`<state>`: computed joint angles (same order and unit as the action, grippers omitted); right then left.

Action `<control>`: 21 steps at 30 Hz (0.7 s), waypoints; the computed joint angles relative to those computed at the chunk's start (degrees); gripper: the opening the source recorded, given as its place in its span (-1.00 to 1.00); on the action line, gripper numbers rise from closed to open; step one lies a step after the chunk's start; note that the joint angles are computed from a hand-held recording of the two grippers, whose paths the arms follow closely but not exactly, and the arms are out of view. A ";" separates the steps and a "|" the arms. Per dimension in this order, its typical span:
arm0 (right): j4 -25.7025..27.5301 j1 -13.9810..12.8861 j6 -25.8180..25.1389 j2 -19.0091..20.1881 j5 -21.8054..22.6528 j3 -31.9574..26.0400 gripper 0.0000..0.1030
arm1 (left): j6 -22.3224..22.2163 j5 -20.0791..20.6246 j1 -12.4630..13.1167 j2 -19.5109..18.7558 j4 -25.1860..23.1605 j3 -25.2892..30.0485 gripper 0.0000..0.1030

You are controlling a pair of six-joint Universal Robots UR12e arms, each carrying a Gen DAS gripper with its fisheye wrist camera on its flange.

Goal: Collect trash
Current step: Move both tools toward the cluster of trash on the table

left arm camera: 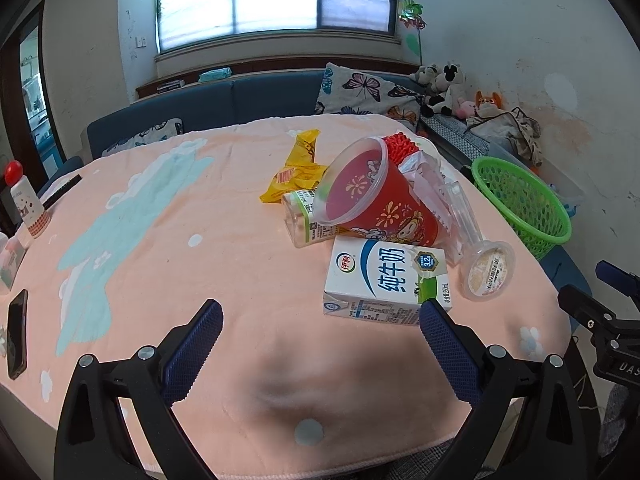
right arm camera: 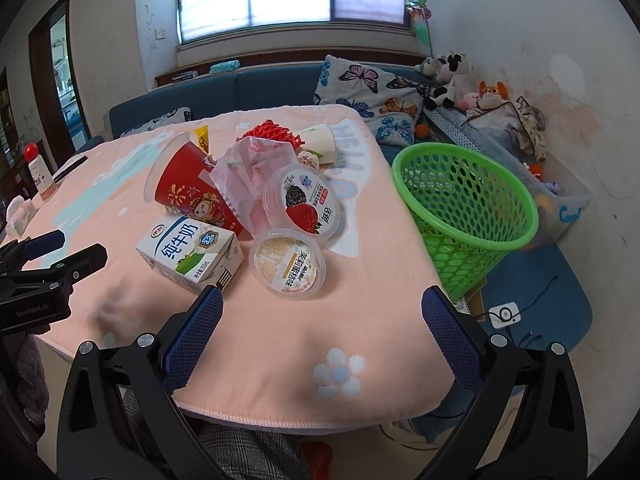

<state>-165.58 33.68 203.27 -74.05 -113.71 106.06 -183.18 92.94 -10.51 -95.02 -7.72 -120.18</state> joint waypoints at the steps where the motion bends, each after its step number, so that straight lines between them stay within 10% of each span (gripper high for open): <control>1: -0.10 -0.04 -0.05 -0.03 0.04 0.06 0.91 | 0.05 -0.11 0.00 0.02 0.06 -0.01 0.85; 21: -0.16 -0.25 -0.45 0.09 0.19 -0.43 0.91 | 0.50 -0.69 0.56 -0.15 0.54 0.45 0.85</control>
